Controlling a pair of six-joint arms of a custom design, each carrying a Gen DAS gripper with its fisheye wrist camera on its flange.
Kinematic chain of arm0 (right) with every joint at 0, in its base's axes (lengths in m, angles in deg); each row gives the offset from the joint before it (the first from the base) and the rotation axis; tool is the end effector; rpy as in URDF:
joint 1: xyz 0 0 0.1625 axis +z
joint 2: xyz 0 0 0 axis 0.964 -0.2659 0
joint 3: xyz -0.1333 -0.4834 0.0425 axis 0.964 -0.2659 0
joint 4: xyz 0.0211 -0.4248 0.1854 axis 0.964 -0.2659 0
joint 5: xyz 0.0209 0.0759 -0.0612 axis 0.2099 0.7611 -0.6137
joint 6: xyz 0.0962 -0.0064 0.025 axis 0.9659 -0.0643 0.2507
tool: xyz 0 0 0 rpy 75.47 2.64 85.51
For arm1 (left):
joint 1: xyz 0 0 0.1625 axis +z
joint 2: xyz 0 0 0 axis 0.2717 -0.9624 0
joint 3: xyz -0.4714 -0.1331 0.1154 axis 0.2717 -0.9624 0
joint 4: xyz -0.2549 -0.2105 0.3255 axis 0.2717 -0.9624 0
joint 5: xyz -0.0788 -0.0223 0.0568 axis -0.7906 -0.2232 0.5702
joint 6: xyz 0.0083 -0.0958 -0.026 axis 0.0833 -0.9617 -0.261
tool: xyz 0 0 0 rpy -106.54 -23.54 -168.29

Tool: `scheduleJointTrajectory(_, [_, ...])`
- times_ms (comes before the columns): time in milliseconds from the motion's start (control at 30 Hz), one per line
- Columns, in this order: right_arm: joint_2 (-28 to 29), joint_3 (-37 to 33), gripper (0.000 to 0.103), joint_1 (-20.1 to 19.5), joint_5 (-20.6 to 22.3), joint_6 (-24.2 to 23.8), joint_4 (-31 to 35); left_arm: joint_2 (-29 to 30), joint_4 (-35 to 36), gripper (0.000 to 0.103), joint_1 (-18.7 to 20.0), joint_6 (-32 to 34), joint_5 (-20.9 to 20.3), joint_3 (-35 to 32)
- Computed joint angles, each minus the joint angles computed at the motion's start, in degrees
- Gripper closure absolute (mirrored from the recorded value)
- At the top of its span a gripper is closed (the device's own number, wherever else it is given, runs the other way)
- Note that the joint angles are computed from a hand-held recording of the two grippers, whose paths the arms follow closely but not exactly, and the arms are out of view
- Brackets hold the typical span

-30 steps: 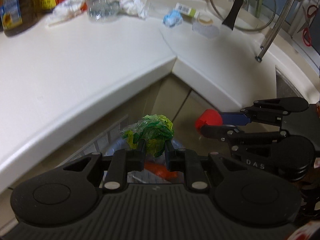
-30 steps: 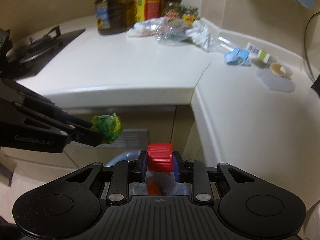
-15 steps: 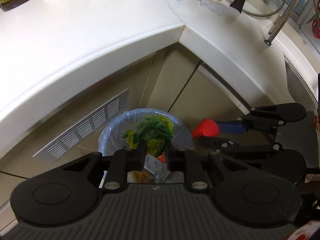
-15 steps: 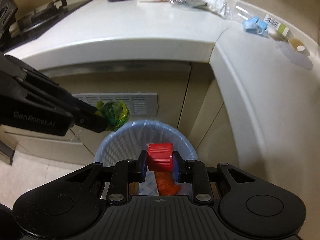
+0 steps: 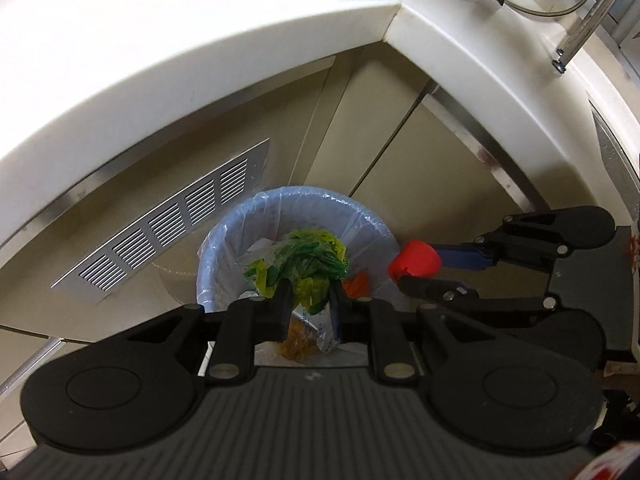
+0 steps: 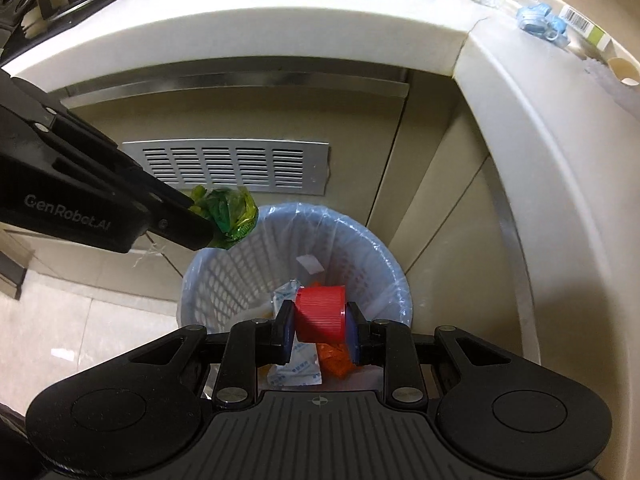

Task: Collect trash
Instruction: 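Carry the red cap and green wrapper down over the wastebasket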

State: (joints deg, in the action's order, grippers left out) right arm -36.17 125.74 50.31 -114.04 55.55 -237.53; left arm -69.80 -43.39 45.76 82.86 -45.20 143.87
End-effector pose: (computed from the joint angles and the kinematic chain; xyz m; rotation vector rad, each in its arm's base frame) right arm 0.4400 -0.5158 0.0274 0.6399 -2.3507 0.4188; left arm -0.1122 -0.5792 0.3785 0.7472 2.5933 -0.2242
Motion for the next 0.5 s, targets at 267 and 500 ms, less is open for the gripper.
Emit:
scheduleJointTrajectory(267, [0.5,-0.2,0.077,-0.3,0.4,-0.6,0.2,0.6,-0.5,0.086,0.2,-0.6,0.2,0.0])
scheduleJointTrajectory(500, [0.5,-0.3,0.077,-0.3,0.2,-0.8,0.6,0.8,-0.3,0.086,0.6,-0.9,0.1,0.0])
